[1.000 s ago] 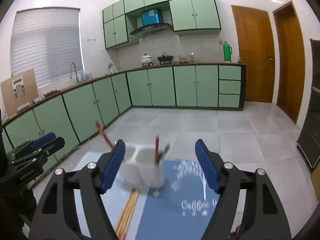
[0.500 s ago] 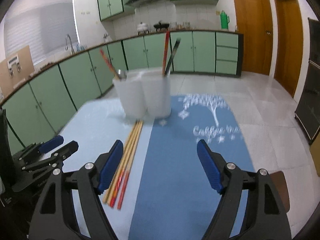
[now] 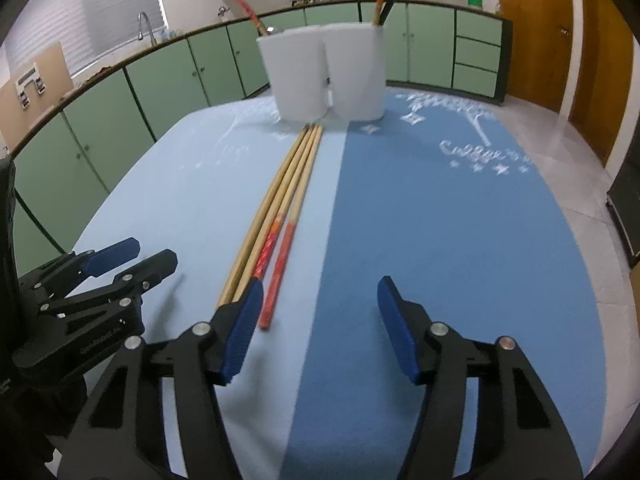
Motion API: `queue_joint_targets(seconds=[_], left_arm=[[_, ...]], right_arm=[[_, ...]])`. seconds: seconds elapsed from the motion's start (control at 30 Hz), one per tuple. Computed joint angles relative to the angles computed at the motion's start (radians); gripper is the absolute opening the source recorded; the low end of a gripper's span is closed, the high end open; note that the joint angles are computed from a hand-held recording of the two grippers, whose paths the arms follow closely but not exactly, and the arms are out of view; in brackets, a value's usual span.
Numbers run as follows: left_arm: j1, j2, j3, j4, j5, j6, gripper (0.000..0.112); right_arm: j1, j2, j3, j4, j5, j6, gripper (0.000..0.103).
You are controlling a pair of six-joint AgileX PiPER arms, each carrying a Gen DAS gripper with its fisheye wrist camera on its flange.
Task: Organize utensils
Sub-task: 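Move both open tools back down to the chopsticks on the mat, then grasp a red-tipped wooden chopstick with the right tool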
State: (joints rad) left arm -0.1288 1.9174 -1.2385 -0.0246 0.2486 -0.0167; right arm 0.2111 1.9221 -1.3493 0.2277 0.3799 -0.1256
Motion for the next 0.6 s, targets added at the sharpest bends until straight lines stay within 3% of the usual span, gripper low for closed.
queue_joint_targets(seconds=[0.33,0.5,0.6], left_arm=[[0.022,0.003,0.0,-0.085,0.011,0.079,0.052],[0.018,0.007,-0.009,-0.082,0.018,0.077,0.053],[0.015,0.006,-0.007,-0.088,0.017,0.088,0.053]], right_arm=[[0.023,0.053,-0.057,-0.012,0.047,0.015,0.033],[0.04,0.061,-0.066,-0.054,0.048,0.038,0.011],[0.036,0.058,-0.061,-0.037,0.049,0.017,0.006]])
